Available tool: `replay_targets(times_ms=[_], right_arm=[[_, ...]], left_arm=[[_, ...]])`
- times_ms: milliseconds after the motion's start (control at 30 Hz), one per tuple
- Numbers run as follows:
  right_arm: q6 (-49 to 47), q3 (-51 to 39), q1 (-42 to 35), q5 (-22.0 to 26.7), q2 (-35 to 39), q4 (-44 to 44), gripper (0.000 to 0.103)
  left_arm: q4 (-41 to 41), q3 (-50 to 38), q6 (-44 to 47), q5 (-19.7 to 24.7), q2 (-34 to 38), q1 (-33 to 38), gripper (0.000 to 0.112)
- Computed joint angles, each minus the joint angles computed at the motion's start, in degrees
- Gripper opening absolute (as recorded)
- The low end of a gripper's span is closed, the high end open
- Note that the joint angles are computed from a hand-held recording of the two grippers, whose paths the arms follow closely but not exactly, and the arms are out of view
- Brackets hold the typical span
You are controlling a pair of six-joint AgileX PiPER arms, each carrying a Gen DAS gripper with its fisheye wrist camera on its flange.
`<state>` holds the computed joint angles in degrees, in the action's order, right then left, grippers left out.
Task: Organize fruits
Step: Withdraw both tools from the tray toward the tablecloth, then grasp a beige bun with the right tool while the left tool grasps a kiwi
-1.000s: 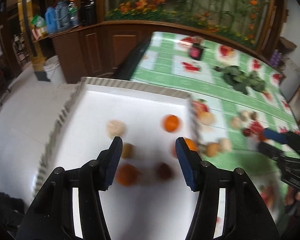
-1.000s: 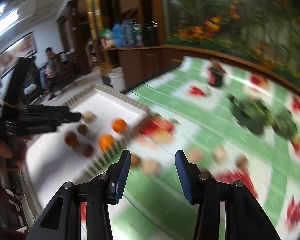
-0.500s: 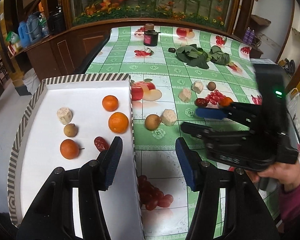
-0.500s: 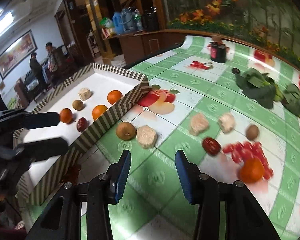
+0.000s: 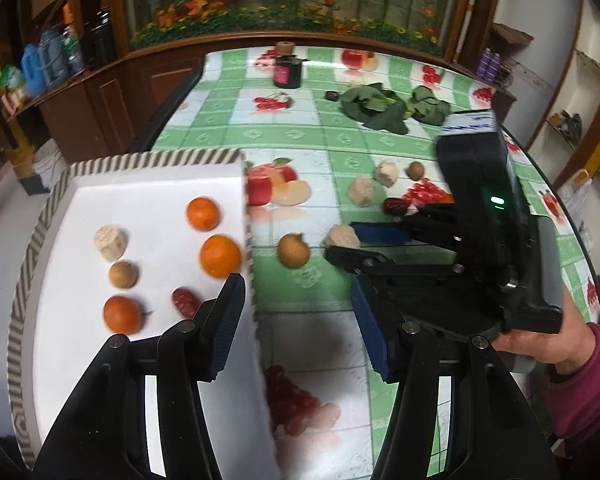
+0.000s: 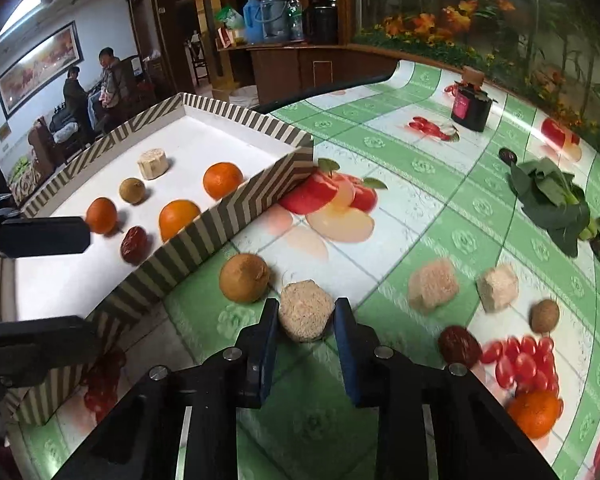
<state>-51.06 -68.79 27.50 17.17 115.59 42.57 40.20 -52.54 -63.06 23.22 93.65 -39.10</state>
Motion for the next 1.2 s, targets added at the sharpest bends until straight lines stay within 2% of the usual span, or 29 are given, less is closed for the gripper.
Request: replay_targets(times_ms=[67, 200, 300, 367, 567, 667, 767, 933, 1200], right_arm=[[-4.8, 3.5, -1.7, -0.3, -2.7, 4.7, 0.027], [-16.7, 11.8, -6.8, -1.5, -9.1, 15.6, 0.027], [-28.3, 16.0, -13.3, 3.0, -11.6, 28.3, 0.027], [-32.2, 17.6, -16.1, 5.5, -12.1, 32.7, 0.027], [-32.3, 15.5, -21.9, 15.1, -9.8, 33.6, 0.027], [-32.0, 15.0, -23.2, 17.7, -9.3, 32.9, 0.027], [-32.7, 15.1, -23.7, 17.7, -9.7, 33.4, 0.027], [-33.9, 15.3, -24.8, 17.5, -9.5, 34.3, 0.027], [-34.7, 15.3, -25.8, 19.0, -9.7, 34.8, 0.027]], left_arm=[[-2.7, -1.9, 4.5, -0.6, 1.5, 0.3, 0.055], [-14.6, -8.3, 19.8, -0.5, 7.3, 2.0, 0.055], [-16.5, -13.2, 23.8, 2.2, 11.9, 2.4, 0.055], [-17.8, -15.8, 26.1, 3.7, 14.2, 2.7, 0.055], [-14.0, -21.2, 25.0, 8.6, 19.8, 2.8, 0.055], [-17.8, -21.8, 27.9, 7.6, 21.6, 4.0, 0.055], [-19.5, -21.3, 28.4, 5.0, 21.3, 4.3, 0.055], [-18.6, -23.2, 28.0, 4.9, 22.9, 3.2, 0.027], [-12.6, -20.1, 21.2, 5.3, 20.2, -0.4, 0.026]])
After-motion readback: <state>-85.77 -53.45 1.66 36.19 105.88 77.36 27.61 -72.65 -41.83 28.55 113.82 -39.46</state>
